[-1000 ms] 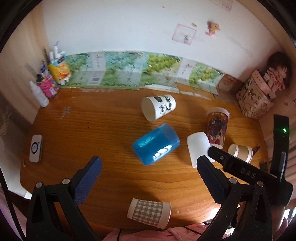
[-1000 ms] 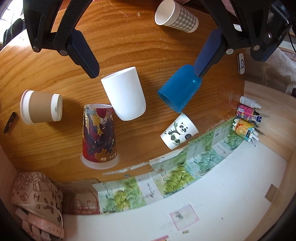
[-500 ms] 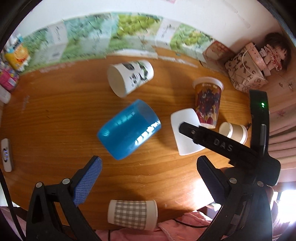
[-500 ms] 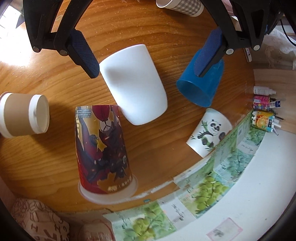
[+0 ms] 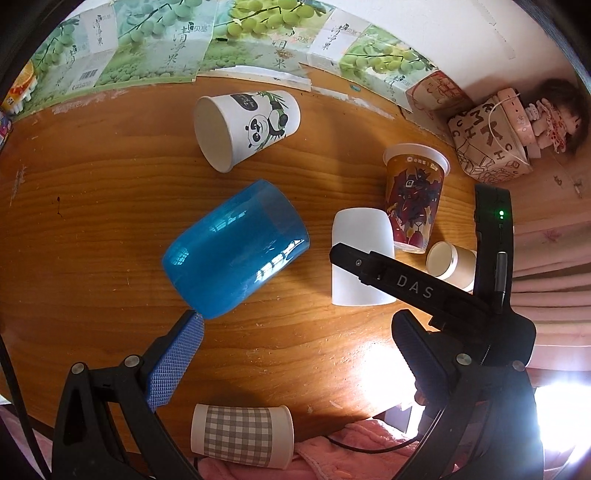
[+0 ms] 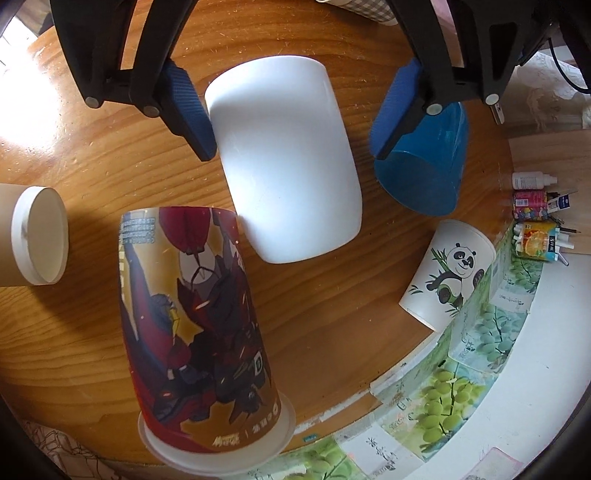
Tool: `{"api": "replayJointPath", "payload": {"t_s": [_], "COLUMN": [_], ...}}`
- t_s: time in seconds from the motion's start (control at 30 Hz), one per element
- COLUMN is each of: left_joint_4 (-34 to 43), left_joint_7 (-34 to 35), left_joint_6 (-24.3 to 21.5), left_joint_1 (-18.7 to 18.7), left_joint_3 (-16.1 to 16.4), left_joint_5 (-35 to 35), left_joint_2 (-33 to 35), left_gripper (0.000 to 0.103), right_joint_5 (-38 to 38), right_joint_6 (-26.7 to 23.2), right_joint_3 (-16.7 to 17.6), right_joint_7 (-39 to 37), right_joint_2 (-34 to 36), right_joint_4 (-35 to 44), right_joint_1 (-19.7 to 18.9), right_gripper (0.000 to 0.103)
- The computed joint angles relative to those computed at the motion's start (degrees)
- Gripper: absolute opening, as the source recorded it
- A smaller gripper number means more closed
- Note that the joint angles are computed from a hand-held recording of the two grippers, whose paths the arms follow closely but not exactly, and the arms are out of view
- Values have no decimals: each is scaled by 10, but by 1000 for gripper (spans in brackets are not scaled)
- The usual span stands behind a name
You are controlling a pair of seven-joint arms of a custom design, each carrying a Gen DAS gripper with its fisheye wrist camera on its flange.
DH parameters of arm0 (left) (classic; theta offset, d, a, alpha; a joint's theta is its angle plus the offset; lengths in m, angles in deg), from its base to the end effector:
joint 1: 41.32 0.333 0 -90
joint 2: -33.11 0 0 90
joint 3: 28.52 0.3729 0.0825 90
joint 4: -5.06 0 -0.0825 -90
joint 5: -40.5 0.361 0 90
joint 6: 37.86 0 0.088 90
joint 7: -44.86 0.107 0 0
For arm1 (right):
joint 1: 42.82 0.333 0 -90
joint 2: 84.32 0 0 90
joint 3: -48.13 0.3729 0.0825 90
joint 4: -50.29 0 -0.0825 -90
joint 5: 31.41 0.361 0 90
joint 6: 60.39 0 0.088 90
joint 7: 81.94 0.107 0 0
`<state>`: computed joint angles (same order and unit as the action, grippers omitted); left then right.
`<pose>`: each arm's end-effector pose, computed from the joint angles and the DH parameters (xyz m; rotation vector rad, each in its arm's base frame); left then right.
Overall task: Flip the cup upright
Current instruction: 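Move the right gripper to the white plastic cup and grasp its body, then lift the white cup with the right gripper and rotate it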
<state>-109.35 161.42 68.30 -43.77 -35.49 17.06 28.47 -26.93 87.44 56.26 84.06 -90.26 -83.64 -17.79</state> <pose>0.4909 -0.1151 0.5600 1.4503 -2.4433 0.3859 0.4166 0.2728 0.4839 -1.0479 2.6011 0.1345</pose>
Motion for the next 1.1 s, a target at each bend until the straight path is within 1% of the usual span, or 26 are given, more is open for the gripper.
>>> {"api": "replayJointPath", "payload": {"t_s": [0.13,0.27,0.47,0.57,0.7,0.87,1.1], "left_joint_4": [-2,-4,-21,-31,-48,-71,-111], "left_joint_7": [-4,-9,-2,4,7,8,5], "left_joint_6": [-3,2,25,27,34,36,47], "left_joint_1": [-1,-2,-4,-3,-3,-2,-5], "left_joint_3": [-1,-1,-2,0,2,5,5], "left_joint_5": [0,4,16,15,15,8,2], "left_joint_2": [-3,-6,-28,-40,-60,-88,-138], "left_gripper": [101,101,101,101,101,101,101], "right_joint_5": [19,39,24,16,-6,-33,-74], "right_joint_6": [3,10,-9,-14,-40,-55,-58], "right_joint_3": [-3,-4,1,3,6,10,12], "right_joint_7": [-27,-47,-82,-106,-169,-240,-383], "right_joint_2": [0,-2,-5,-11,-17,-33,-68], "right_joint_4": [-1,-6,2,0,7,3,-17], "right_joint_1": [3,6,10,14,22,30,48], "right_gripper": [69,69,69,69,68,68,68]}}
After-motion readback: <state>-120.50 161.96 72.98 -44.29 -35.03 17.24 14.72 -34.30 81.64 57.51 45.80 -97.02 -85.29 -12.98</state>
